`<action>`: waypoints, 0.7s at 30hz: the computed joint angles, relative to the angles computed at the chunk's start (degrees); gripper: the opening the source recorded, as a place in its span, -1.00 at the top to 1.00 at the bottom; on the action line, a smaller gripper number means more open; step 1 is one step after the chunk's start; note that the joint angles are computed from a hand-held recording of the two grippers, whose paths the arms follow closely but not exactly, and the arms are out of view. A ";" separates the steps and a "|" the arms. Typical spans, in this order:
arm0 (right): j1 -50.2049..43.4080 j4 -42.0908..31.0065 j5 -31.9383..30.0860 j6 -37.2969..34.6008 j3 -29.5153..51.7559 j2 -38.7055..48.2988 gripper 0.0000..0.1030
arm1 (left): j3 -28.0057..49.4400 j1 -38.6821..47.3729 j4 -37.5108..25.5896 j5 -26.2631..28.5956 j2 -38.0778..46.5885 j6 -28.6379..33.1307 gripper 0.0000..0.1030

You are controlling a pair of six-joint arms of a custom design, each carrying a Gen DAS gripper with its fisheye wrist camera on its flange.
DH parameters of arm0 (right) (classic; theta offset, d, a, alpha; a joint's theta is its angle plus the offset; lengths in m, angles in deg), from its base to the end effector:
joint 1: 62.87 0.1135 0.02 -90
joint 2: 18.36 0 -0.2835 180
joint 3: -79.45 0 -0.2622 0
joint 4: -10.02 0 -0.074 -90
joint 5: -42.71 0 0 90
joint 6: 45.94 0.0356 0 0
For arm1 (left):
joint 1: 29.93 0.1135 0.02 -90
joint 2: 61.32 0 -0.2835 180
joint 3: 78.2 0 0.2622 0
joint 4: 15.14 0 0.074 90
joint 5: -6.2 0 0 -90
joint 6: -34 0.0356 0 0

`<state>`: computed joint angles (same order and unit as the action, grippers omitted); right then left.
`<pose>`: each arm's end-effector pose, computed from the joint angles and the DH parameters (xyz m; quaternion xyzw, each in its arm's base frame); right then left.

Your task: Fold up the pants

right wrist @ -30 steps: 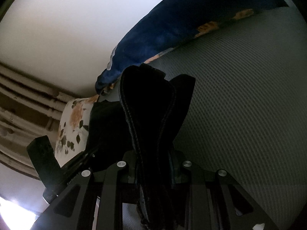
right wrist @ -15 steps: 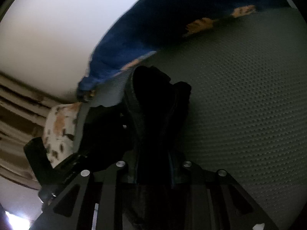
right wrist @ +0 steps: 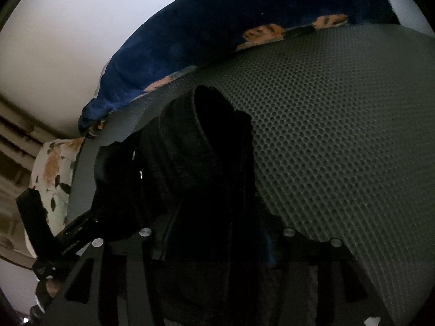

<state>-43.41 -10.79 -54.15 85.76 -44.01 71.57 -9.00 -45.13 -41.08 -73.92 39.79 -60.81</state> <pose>0.2838 0.1048 0.1640 0.1652 0.9356 0.2051 0.2352 0.3412 -0.0990 0.1607 0.1104 0.9512 -0.1294 0.2573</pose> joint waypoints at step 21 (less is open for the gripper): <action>30.59 -24.10 29.23 12.39 -2.08 -18.84 -0.29 | -22.94 -13.32 -13.80 -19.62 -39.13 -9.70 -0.41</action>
